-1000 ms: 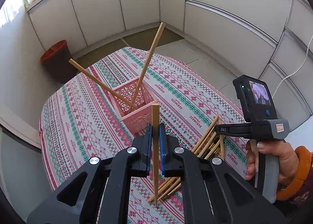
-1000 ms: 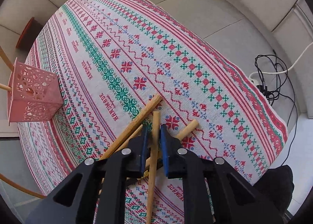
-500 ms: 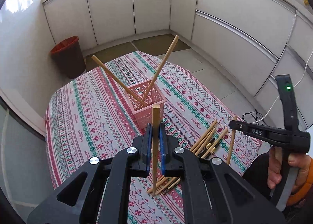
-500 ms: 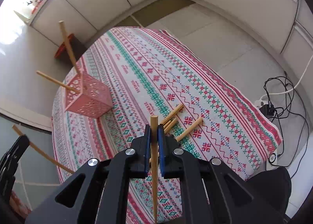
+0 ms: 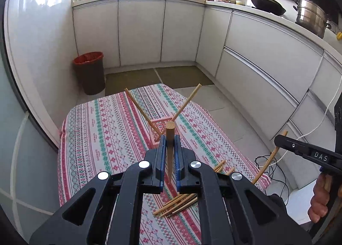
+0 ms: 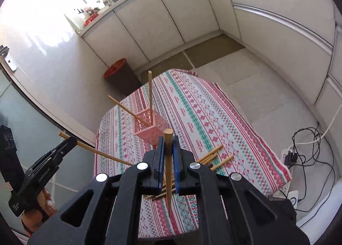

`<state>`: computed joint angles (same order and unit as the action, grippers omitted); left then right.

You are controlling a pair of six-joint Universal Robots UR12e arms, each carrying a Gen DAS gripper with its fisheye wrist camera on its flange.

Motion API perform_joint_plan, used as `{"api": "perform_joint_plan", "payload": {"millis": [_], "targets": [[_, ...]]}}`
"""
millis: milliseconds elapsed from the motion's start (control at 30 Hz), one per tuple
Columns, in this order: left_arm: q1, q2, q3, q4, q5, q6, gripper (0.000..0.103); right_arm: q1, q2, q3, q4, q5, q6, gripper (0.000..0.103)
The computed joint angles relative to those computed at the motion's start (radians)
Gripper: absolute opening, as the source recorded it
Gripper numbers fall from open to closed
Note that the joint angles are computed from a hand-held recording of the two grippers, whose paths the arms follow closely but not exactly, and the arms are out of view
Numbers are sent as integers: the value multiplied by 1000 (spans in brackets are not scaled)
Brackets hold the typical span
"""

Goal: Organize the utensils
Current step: 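Carry both chopsticks over the pink holder and open both tools to drop them in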

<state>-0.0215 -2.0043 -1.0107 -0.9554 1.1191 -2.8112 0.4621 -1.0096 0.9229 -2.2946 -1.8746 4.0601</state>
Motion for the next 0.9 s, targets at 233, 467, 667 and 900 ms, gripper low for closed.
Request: {"api": "perform_joint_plan", "payload": {"millis": [233,467,667,900], "targets": [[-9,-59,122,35,4,-85,6,-17,47,-132,-53,-47,-54,8],[-25,-155,281,39,42,-166,6,-35,146,-317,-71,-112,-101,8],[-33,-223,368,2,69,-195,6,-51,245,-473,-21,-126,-119,8],[-29,-246,362,-69,69,-210,25,-54,351,-620,36,-129,-161,8]]}}
